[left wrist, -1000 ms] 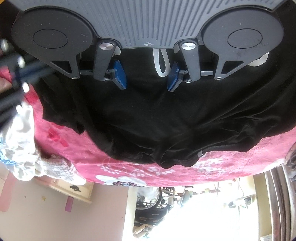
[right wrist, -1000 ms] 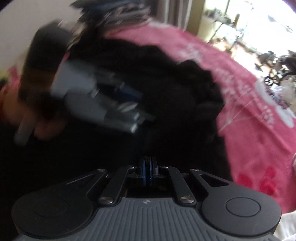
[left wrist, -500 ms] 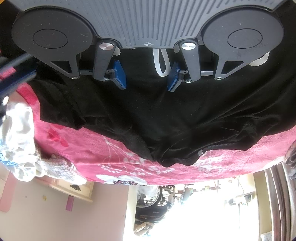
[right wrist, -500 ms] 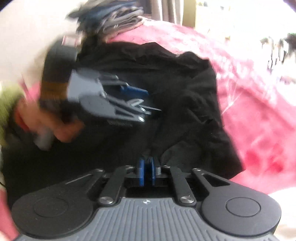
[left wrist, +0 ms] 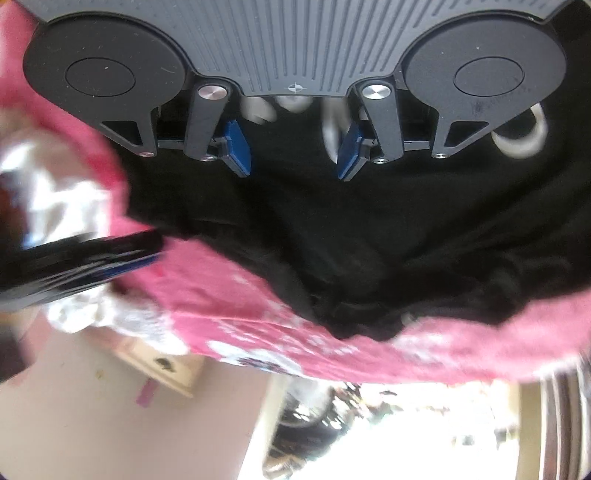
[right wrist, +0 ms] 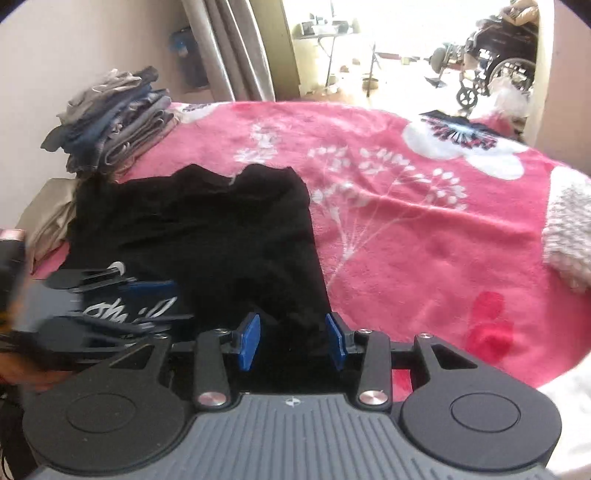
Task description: Fold clothes
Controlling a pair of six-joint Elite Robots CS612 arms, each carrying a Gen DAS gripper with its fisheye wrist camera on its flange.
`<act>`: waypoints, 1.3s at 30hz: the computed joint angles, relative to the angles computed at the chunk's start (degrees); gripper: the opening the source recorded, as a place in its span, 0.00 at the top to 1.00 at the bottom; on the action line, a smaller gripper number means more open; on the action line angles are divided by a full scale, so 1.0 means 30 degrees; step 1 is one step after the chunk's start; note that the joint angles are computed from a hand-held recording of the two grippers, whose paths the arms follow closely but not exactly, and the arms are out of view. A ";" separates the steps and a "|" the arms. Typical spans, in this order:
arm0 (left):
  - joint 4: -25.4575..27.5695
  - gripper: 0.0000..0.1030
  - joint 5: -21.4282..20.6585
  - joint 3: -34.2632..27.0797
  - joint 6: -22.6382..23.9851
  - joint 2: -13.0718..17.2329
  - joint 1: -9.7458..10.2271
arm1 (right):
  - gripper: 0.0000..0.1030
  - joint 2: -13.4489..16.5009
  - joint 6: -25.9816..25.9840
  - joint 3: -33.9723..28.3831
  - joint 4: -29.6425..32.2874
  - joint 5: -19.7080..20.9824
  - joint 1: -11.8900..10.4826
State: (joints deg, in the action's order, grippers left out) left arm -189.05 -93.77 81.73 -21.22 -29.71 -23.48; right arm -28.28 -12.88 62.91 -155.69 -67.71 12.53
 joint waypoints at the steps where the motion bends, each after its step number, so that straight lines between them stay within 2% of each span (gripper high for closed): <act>1: -0.0129 0.48 -0.1001 0.0135 0.0104 -0.0092 0.0085 | 0.59 0.0192 -0.0111 -0.0302 0.0407 -0.0004 0.0019; 4: -0.0468 0.48 -0.2543 0.0605 0.2424 -0.0337 -0.0094 | 0.60 0.0536 -0.0458 -0.0734 0.1156 -0.0059 0.0080; 6: -0.0604 0.48 -0.2579 0.0891 0.4565 -0.0455 -0.0438 | 0.79 0.0357 -0.0663 -0.0295 0.0698 -0.0036 0.0081; 7: -0.0696 0.48 -0.2468 0.0993 0.5513 -0.0479 -0.0623 | 0.94 0.0183 -0.0594 0.0120 0.0118 -0.0023 0.0061; 8: -0.0772 0.48 -0.2354 0.1022 0.6105 -0.0459 -0.0771 | 0.95 -0.0034 -0.0384 0.0643 -0.0697 0.0009 0.0022; 12: -0.0815 0.48 -0.1867 0.0914 0.7433 -0.0286 -0.1114 | 0.96 -0.1248 0.0762 0.3347 -0.4211 0.0395 -0.0289; 15: -0.0531 0.48 -0.1802 0.0684 0.8303 -0.0143 -0.1206 | 0.96 -0.2186 0.1235 0.5458 -0.6411 -0.0026 -0.0479; 20: -0.0313 0.48 -0.1468 0.0710 1.0868 -0.0082 -0.1428 | 0.96 -0.3046 0.0419 0.7558 -0.6933 -0.2029 -0.0492; 23: -0.0273 0.48 -0.1435 0.0650 1.1038 -0.0059 -0.1452 | 0.96 -0.3095 0.0499 0.7969 -0.6912 -0.3186 -0.0428; 28: -0.0620 0.52 -0.1007 0.0708 1.2169 -0.0021 -0.1643 | 0.96 -0.3060 0.0845 0.8405 -0.7586 -0.3917 -0.0393; 31: -0.0775 0.52 -0.0718 0.0739 1.3081 -0.0001 -0.1775 | 0.95 -0.3176 -0.0186 0.8726 -0.8481 -0.3911 -0.0282; 33: -0.0775 0.55 -0.0640 0.0776 1.3434 -0.0015 -0.1821 | 0.85 -0.3153 -0.2009 0.8814 -0.9161 -0.4478 -0.0014; 35: -0.0669 0.62 -0.0711 0.0762 1.3653 -0.0027 -0.1841 | 0.72 -0.2939 -0.4154 0.8680 -0.9629 -0.5161 0.0270; 37: -0.0576 0.76 -0.0772 0.0767 1.3881 -0.0043 -0.1867 | 0.70 -0.2584 -0.6088 0.8259 -0.9551 -0.5866 0.0529; 39: -0.0746 0.89 -0.0523 0.0838 1.4115 -0.0060 -0.1951 | 0.69 -0.2239 -0.6685 0.7762 -0.9354 -0.6081 0.0640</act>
State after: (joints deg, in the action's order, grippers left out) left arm -191.28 -95.34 84.25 21.13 -29.89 -29.33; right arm -35.00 -32.93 86.19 -183.75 -85.96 14.45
